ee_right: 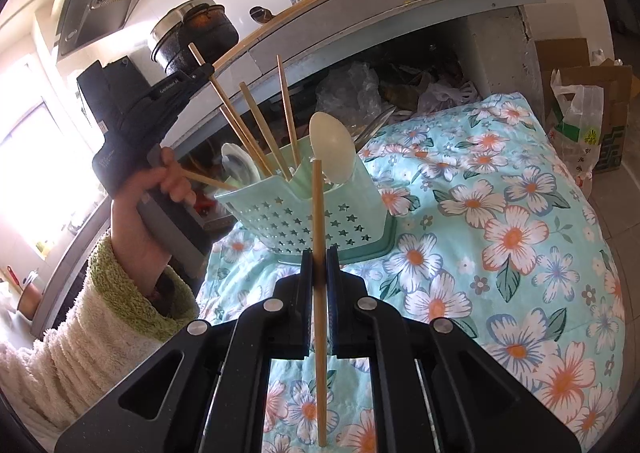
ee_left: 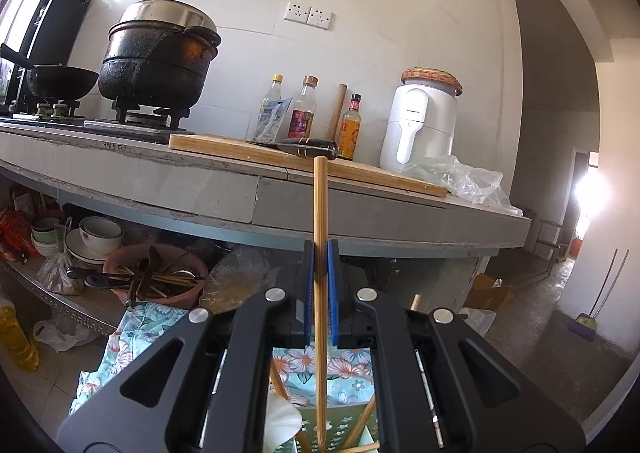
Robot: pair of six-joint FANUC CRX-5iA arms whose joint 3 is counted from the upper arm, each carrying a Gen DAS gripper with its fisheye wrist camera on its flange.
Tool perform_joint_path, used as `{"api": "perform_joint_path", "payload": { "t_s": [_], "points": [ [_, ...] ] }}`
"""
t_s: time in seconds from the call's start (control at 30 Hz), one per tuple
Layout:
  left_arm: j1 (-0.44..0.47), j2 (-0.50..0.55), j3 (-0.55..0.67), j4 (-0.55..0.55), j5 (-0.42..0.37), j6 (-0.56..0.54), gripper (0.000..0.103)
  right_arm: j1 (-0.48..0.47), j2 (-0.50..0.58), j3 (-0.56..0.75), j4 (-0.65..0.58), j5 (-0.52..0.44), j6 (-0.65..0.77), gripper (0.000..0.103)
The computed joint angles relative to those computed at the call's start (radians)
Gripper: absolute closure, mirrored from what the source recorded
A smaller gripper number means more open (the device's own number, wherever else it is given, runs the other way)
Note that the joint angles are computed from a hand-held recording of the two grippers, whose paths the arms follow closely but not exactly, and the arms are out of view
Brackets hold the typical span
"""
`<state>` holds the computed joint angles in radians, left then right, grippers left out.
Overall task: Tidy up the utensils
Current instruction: 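Lower the left tool's chopstick into the holder while the right tool holds its chopstick, then lower the right tool's chopstick into the green holder and open the right tool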
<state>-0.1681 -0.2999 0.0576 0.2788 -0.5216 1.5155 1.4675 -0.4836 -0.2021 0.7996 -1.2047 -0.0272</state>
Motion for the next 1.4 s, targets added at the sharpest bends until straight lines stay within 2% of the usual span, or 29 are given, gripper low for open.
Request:
{"api": "perform_joint_path", "payload": {
  "t_s": [0.07, 0.13, 0.43, 0.63, 0.8, 1.07, 1.23, 1.4],
  "points": [
    [-0.002, -0.024, -0.028, 0.002, 0.015, -0.009, 0.095, 0.002, 0.0, 0.001, 0.0, -0.002, 0.001, 0.096],
    [-0.002, -0.045, -0.039, -0.02, 0.012, 0.004, 0.074, 0.007, 0.002, 0.003, 0.002, -0.005, 0.001, 0.096],
    [0.06, -0.194, -0.157, 0.125, -0.011, -0.075, 0.05, 0.032, 0.024, 0.044, 0.028, -0.033, 0.032, 0.096],
    [0.169, -0.28, -0.178, 0.181, -0.227, -0.138, 0.031, 0.001, 0.075, 0.14, 0.1, -0.004, 0.141, 0.096],
    [0.303, -0.375, -0.241, 0.251, -0.401, -0.222, 0.019, -0.053, 0.145, 0.255, 0.193, 0.07, 0.255, 0.096],
    [0.546, -0.515, -0.335, 0.316, -0.631, -0.351, 0.013, -0.209, 0.303, 0.429, 0.281, 0.217, 0.325, 0.096],
    [0.7, -0.565, -0.368, 0.384, -0.755, -0.406, 0.011, -0.292, 0.407, 0.485, 0.303, 0.231, 0.316, 0.096],
    [0.764, -0.596, -0.39, 0.411, -0.807, -0.435, 0.01, -0.334, 0.473, 0.464, 0.336, 0.218, 0.305, 0.096]
  ]
}}
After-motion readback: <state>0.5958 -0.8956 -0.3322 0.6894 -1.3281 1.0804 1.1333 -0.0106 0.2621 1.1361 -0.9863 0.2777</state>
